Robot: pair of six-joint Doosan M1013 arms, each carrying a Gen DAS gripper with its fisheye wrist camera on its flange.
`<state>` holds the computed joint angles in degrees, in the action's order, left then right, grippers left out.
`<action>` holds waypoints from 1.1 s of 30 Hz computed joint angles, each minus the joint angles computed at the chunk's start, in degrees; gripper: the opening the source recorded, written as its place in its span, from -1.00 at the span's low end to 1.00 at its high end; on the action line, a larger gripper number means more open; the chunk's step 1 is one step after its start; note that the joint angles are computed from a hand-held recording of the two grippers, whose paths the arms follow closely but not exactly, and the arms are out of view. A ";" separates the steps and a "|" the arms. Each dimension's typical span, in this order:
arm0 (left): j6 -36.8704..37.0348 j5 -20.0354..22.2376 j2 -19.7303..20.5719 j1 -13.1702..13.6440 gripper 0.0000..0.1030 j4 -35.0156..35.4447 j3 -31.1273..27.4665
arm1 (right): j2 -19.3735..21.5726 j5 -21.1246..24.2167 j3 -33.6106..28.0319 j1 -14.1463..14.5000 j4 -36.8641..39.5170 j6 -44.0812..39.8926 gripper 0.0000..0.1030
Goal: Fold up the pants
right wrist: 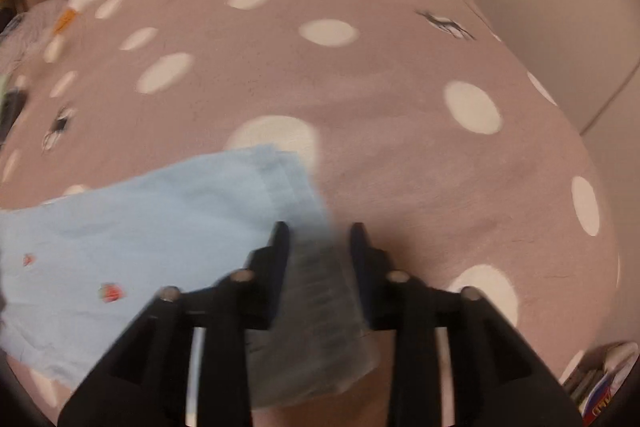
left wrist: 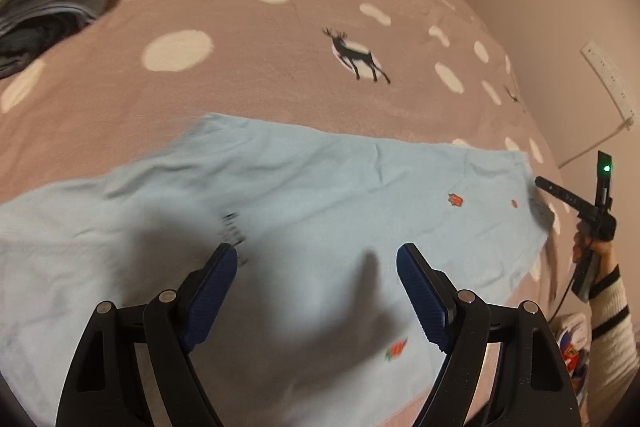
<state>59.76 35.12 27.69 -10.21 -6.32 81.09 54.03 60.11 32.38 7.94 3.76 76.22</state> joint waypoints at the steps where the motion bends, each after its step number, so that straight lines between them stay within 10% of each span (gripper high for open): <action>1: -1.25 -0.37 -0.90 -0.07 0.59 1.35 1.13 | -0.86 -0.93 1.28 -0.23 3.55 -1.98 -0.39; 7: -8.12 -1.85 -4.40 0.22 0.59 6.47 7.04 | -3.31 -0.66 6.56 -0.42 14.00 -6.69 -0.19; 18: -17.99 -4.55 -11.56 0.68 0.58 12.77 17.26 | -6.72 -2.79 12.31 1.99 -7.54 -1.14 -0.13; 21: -21.28 -6.88 -12.73 1.04 0.59 14.48 18.29 | -8.70 -4.23 14.71 2.80 4.22 -11.80 -0.02; 26: -28.55 -10.01 -12.57 2.18 0.59 18.93 19.08 | -5.03 7.33 8.82 6.86 18.70 -25.18 0.01; 33: -27.24 -11.56 -12.57 2.68 0.59 18.61 20.48 | 6.34 22.63 -11.16 13.42 25.87 -22.98 -0.02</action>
